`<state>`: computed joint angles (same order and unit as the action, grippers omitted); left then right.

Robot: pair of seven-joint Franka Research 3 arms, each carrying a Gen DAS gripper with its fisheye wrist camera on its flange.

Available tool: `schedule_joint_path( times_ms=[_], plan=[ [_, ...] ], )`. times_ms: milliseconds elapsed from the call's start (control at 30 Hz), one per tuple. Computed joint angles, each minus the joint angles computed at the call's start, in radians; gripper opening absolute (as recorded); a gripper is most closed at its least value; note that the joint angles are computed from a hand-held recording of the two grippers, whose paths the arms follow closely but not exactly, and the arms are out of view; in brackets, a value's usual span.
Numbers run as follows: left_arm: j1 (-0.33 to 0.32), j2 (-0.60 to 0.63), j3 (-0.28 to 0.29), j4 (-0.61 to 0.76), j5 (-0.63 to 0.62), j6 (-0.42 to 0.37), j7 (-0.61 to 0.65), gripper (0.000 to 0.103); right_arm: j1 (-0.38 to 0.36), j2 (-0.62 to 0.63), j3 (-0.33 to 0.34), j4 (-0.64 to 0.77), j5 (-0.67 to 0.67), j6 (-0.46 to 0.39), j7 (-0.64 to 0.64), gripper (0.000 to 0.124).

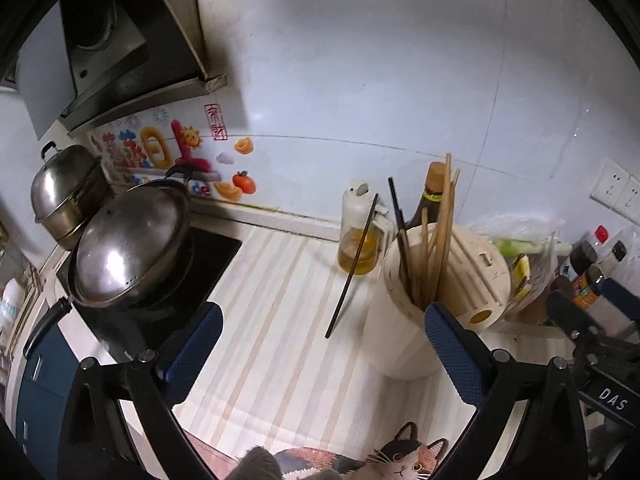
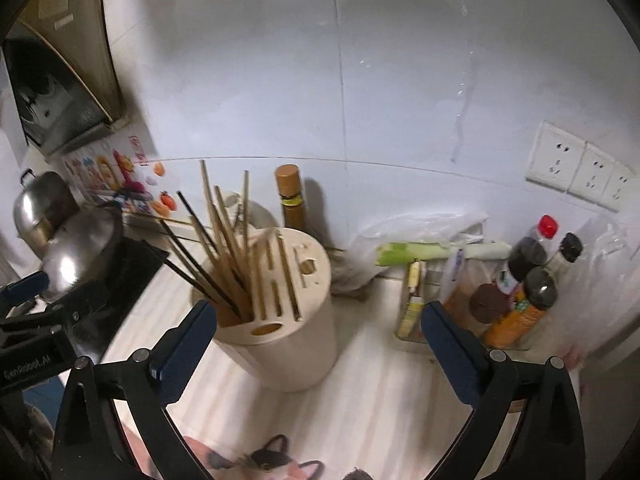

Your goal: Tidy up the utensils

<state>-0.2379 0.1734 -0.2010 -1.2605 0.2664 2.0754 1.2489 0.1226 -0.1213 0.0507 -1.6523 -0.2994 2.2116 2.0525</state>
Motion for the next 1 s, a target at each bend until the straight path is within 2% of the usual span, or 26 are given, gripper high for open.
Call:
schedule_joint_path(
  times_ms=[233, 400, 533, 833, 1000],
  plan=[
    [0.002, -0.096, -0.007, -0.117, -0.002, 0.045, -0.026, 0.103, -0.008, -0.076, 0.019, -0.063, -0.05, -0.018, 0.046, 0.103],
    [0.013, -0.2, -0.011, -0.218, -0.048, 0.083, 0.002, 0.103, -0.024, -0.192, 0.066, -0.124, -0.093, -0.058, 0.093, 0.103],
    [0.02, -0.329, -0.004, -0.332, -0.1, 0.128, 0.052, 0.103, -0.042, -0.289, 0.125, -0.156, -0.123, -0.113, 0.142, 0.103],
    [0.004, -0.599, 0.044, -0.5, -0.204, 0.105, 0.157, 0.103, -0.079, -0.485, 0.264, -0.126, -0.118, -0.332, 0.236, 0.103],
    [-0.015, -0.715, 0.066, -0.529, -0.248, 0.045, 0.194, 0.103, -0.108, -0.548, 0.347, -0.041, -0.117, -0.472, 0.237, 0.103]
  ],
)
